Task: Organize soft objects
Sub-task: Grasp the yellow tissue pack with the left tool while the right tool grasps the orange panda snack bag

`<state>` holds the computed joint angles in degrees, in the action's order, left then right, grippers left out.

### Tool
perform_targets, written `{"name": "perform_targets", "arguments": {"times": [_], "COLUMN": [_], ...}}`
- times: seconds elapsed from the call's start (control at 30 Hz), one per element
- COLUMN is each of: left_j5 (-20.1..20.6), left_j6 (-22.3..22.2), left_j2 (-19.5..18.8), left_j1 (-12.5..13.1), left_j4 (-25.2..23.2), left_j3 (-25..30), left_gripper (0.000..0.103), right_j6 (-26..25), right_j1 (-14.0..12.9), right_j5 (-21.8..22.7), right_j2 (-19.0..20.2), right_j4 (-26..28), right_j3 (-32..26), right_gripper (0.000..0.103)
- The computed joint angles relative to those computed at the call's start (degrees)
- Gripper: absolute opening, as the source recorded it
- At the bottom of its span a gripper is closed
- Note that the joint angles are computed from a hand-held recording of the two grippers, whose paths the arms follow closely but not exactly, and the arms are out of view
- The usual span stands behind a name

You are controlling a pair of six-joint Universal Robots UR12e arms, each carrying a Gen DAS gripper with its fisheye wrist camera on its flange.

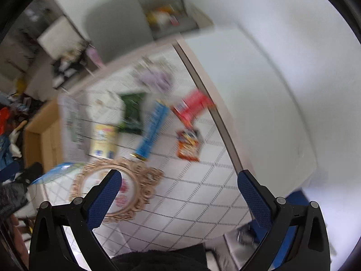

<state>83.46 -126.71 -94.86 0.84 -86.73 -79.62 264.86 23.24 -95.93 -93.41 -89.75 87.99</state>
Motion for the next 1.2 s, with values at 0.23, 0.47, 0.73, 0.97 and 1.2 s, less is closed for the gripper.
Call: {"name": "perform_targets", "arguments": {"times": [0.23,0.47,0.73,0.97,1.2], "left_j5": [10.72,19.55,23.84,22.83,26.13], "left_j6": [-4.25,-5.03,-6.19,-7.16,-7.89], "left_j2": [-5.65,-9.15,-11.64,-14.14,-16.40], "left_j1": [-7.51,-11.07,-11.86,-11.25,-11.15], "left_j4": [2.99,5.13,5.38,-0.38,-2.34], "left_j3": [-2.95,-5.33,-5.56,-1.00,0.37], "left_gripper": [0.094,0.085,0.085,0.085,0.085], "right_j6": [-4.51,-3.48,-3.38,-5.99,-8.08], "right_j1": [-7.39,-11.95,-13.20,-12.72,-12.28], "right_j5": [9.99,18.32,23.45,24.61,26.33], "right_j2": [-1.58,-3.03,-3.15,-2.26,-1.27], "right_j4": [-10.83,-16.41,-23.98,-26.06,-27.39], "right_j3": [11.16,18.73,24.12,24.58,24.42], "right_gripper": [0.103,0.103,0.074,0.074,0.074]}}
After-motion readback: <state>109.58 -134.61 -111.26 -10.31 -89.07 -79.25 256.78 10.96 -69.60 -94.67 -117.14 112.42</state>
